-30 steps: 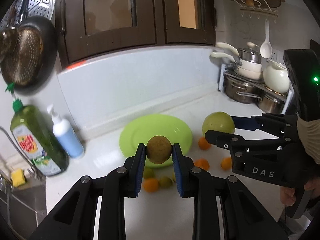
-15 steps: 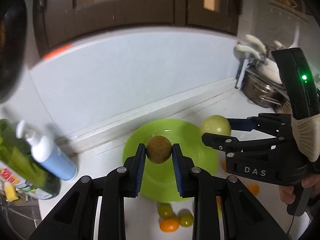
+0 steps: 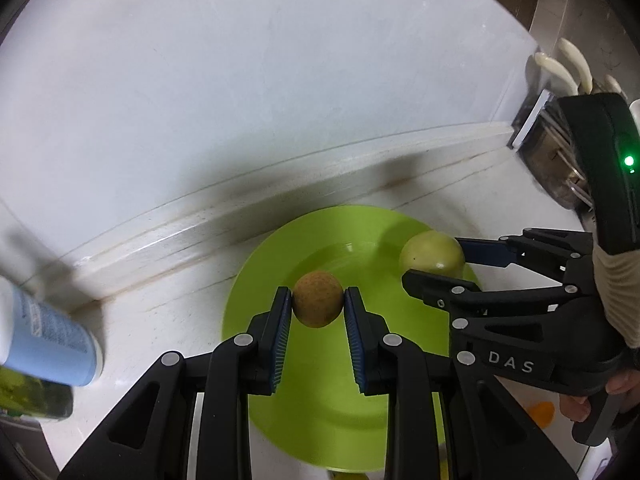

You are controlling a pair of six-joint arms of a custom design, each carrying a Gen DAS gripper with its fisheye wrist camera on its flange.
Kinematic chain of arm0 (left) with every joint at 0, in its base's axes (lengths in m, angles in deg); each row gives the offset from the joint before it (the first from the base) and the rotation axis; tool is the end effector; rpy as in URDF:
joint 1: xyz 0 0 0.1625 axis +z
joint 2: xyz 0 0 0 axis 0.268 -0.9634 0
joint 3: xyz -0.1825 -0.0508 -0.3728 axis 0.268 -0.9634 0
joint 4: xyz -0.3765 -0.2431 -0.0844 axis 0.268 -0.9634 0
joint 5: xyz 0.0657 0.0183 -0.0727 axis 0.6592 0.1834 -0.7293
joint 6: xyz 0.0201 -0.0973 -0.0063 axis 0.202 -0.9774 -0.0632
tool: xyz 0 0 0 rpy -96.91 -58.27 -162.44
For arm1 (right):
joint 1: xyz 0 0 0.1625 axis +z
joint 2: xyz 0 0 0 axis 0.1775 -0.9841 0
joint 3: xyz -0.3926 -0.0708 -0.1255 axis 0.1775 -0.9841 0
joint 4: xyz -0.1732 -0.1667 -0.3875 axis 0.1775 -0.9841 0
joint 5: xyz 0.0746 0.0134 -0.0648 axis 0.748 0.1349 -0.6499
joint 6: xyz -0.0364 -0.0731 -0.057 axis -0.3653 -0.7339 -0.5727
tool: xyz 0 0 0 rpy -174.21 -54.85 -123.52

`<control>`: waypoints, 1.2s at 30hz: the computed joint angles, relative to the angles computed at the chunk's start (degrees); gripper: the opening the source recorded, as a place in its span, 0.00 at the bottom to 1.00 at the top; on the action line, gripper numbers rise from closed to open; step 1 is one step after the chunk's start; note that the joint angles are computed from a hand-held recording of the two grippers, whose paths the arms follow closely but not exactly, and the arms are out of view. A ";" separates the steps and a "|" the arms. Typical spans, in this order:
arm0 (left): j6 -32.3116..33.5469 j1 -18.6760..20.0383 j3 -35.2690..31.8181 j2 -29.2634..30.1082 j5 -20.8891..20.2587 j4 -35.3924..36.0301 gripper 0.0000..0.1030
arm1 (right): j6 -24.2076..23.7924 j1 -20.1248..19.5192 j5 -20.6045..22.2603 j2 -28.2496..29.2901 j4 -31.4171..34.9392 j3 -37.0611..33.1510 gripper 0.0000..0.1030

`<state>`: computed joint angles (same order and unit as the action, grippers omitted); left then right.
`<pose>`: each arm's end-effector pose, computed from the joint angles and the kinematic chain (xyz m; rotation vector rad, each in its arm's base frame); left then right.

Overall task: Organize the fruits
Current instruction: 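Carry both fruits over the green plate and open both grippers to release them, then lift both tools away from the plate and back toward the remaining fruits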

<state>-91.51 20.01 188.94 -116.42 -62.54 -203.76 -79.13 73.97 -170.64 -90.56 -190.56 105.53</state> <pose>-0.2120 -0.3816 -0.0225 0.9390 2.4466 -0.3909 0.0456 -0.3516 0.1270 0.1309 -2.4042 0.5906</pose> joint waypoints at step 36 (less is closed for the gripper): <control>-31.26 -27.16 18.46 -27.90 14.02 20.03 0.92 | 3.09 26.73 -18.29 0.17 -27.65 11.48 0.83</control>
<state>-122.77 -7.16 207.40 -144.33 -48.52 -183.73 -76.04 100.70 -188.93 -90.39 -218.22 117.01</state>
